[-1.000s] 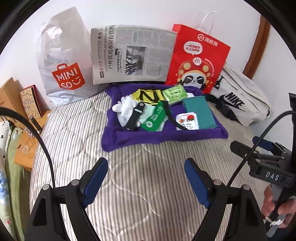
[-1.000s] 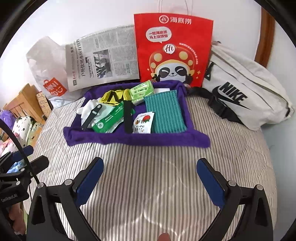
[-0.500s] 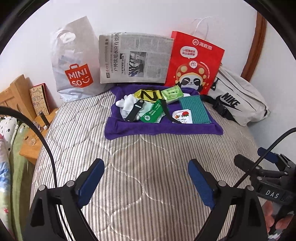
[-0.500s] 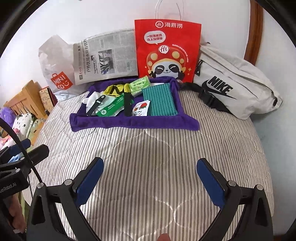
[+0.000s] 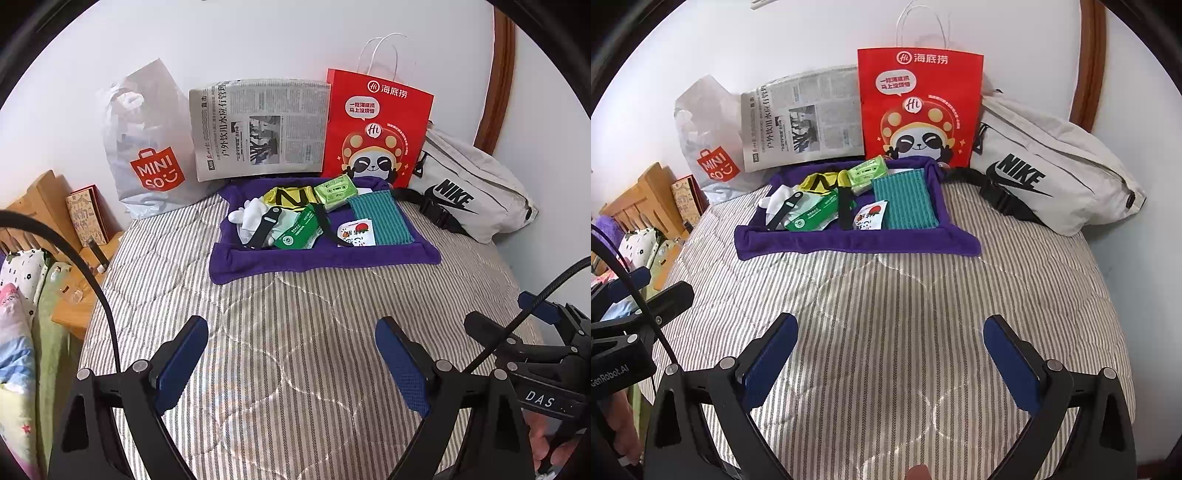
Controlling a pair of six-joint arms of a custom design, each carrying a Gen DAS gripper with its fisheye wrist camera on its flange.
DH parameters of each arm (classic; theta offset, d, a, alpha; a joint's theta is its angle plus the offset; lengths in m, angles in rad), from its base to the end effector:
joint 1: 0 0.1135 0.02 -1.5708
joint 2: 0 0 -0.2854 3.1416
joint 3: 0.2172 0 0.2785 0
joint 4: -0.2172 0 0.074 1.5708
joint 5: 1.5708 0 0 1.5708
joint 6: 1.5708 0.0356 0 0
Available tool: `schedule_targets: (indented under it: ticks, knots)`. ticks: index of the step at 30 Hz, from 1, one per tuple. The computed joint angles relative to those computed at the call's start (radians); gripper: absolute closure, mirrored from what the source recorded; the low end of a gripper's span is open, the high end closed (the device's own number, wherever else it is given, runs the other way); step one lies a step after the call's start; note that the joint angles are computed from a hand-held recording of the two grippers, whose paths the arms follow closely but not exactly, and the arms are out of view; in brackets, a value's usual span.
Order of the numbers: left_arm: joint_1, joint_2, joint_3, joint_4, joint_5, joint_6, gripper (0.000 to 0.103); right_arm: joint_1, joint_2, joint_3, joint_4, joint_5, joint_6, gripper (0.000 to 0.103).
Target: Organize soft objects
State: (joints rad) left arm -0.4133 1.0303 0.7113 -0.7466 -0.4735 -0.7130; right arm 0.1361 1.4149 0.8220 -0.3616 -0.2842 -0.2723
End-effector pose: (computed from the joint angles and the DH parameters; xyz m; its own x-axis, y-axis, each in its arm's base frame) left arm 0.1909 -0.0660 0.2374 -0.7078 -0.3252 -0.6271 -0.4067 0.9134 -0.0147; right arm 0.2932 0.0502 0.2050 -0.7005 -0.3565 -0.6183 -0.4975 0.8650 0.0649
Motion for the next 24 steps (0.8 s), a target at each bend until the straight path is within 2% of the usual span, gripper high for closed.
schedule_targets:
  ticks: [24]
  knots:
    - [-0.013,-0.013,0.004,-0.033,-0.015,-0.01,0.011,0.005,-0.028,-0.005,-0.011,0.012,-0.005,0.003]
